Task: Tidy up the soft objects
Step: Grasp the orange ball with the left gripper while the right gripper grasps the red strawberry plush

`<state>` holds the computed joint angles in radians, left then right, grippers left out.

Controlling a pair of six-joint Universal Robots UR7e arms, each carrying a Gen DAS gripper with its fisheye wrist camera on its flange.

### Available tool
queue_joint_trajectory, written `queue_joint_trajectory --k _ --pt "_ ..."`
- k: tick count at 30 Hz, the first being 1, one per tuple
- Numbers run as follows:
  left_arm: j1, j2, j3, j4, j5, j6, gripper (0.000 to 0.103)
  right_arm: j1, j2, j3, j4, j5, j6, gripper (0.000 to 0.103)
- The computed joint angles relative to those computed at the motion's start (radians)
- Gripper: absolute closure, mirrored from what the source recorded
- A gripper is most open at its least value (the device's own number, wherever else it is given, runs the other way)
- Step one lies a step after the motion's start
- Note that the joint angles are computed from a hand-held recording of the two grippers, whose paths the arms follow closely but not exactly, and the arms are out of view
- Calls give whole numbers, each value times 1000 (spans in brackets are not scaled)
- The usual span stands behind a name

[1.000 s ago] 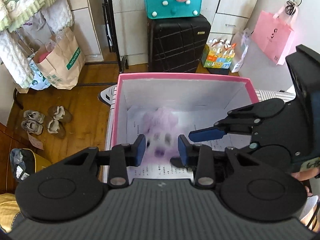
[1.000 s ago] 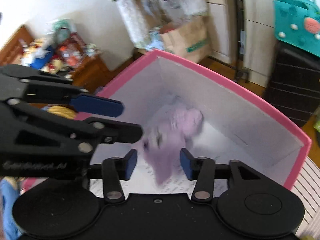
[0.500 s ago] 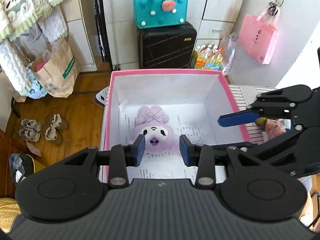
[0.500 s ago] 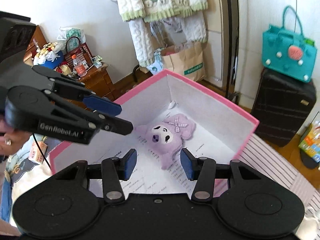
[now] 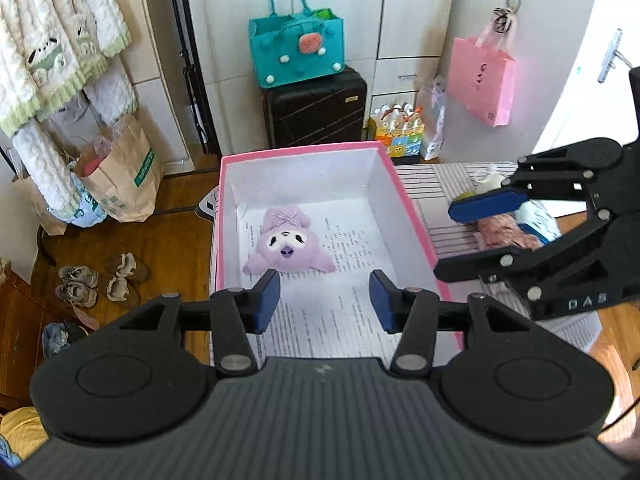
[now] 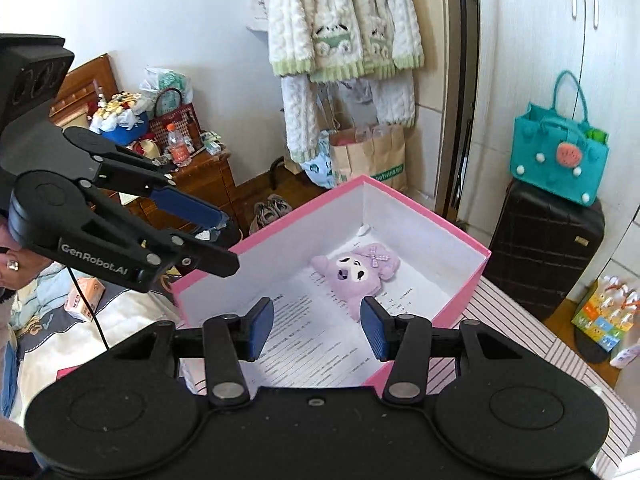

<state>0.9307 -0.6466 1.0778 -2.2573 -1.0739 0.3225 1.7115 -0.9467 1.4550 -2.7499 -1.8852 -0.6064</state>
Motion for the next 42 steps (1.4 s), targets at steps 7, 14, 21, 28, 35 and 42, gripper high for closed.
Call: queue_joint_trajectory --k 7,14,21,28,35,42 --pt "-41 -124 205 -118 -22 86 43 18 -127 185 -142 0 -35 49" --pt "-81 -215 373 -237 -69 176 36 25 -260 383 -309 -29 -60 48" --pt "-106 -255 498 -356 -108 242 32 1 -357 539 -432 -72 -78 47" --pt "-122 -277 588 -390 -134 269 28 -58 -438 664 -528 -68 -56 45" --pt "-125 -261 672 -525 -152 312 25 -143 -478 759 -572 -45 -24 44" --pt "-103 -241 712 -567 -175 235 24 -224 -493 841 -624 -1 -25 42"
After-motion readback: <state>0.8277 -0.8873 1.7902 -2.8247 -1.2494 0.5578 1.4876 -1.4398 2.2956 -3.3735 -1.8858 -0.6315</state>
